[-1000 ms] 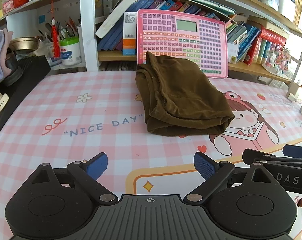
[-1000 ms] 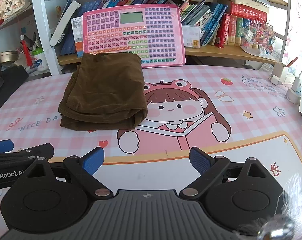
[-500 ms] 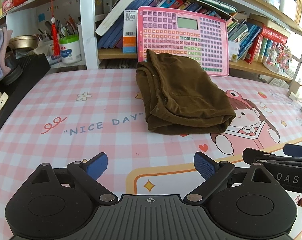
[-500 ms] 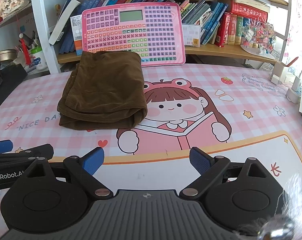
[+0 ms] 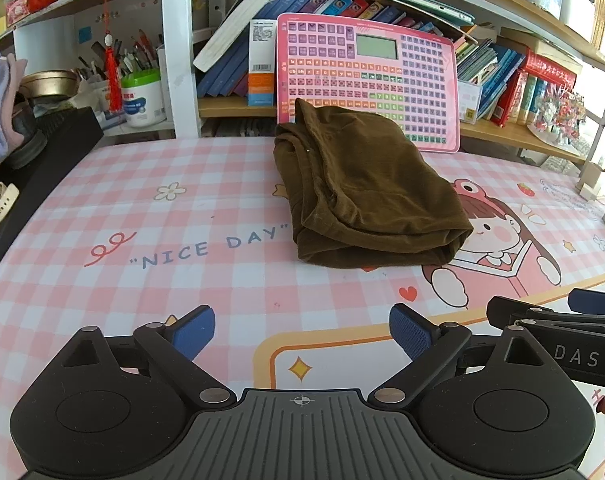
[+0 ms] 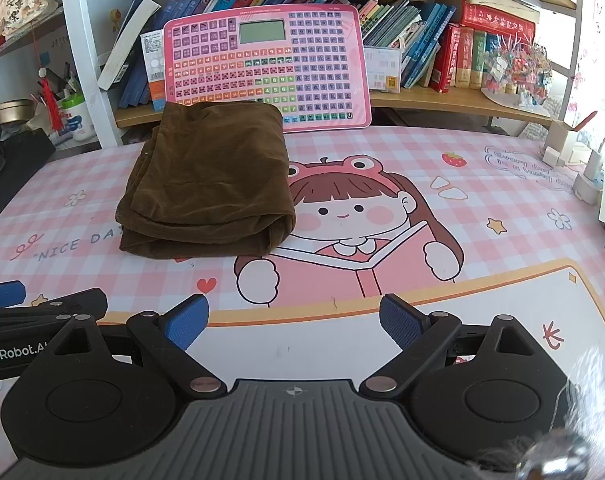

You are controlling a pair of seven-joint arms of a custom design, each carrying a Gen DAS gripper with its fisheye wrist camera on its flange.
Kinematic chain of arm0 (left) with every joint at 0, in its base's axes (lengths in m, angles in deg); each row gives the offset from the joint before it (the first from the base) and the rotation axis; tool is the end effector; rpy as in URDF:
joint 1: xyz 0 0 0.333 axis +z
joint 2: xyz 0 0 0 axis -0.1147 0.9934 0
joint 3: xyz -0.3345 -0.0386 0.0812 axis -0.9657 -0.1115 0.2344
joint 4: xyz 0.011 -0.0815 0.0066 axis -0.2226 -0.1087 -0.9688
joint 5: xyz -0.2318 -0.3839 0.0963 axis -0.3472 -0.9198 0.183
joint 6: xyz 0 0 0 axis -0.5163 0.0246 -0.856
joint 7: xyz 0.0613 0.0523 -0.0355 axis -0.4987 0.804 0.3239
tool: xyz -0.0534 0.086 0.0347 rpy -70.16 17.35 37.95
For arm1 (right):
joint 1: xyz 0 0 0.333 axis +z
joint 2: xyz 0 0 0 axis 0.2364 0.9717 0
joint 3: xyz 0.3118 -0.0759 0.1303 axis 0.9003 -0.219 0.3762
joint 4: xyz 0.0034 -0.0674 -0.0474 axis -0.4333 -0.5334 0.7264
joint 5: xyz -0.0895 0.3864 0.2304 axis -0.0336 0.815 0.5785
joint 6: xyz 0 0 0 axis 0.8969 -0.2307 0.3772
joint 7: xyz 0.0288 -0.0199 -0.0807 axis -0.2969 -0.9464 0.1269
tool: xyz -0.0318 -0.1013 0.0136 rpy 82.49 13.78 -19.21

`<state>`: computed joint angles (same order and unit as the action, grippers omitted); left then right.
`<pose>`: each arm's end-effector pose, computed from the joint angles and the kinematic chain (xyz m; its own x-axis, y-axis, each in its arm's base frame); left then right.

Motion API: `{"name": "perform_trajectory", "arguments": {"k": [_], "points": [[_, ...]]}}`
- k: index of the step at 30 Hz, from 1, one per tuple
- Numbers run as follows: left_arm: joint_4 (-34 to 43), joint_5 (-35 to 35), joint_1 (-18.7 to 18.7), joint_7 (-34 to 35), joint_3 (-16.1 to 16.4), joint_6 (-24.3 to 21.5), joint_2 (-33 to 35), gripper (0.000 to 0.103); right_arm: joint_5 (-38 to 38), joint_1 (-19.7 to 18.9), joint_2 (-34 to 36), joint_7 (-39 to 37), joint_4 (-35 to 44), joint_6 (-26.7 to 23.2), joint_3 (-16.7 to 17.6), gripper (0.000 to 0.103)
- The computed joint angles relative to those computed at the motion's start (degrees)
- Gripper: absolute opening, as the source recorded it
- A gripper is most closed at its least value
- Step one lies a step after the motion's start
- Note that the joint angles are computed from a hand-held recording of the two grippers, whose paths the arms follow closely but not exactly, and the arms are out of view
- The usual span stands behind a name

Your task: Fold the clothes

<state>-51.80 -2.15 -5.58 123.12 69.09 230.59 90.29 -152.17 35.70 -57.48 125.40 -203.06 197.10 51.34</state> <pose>0.6922 -0.1482 0.4296 -0.3481 -0.9362 0.0486 -0.6659 0.2105 -0.7157 0.6268 0.2729 0.4077 -0.2904 -0.9558 -0.0453 -0.6357 0.2281 -0.7375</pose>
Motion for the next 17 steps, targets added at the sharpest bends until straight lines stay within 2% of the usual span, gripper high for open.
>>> {"name": "perform_trajectory", "arguments": {"k": [2,17], "points": [[-0.08,-0.04,0.04,0.01,-0.04,0.06,-0.07,0.103,0.19,0.04,-0.01,-0.04,0.02,-0.27,0.03,0.093],[-0.66,-1.57,0.59,1.43,-0.71,0.28,-0.63,0.103,0.2,0.09,-0.54,0.48,-0.58,-1.07,0.35,0.093]]}}
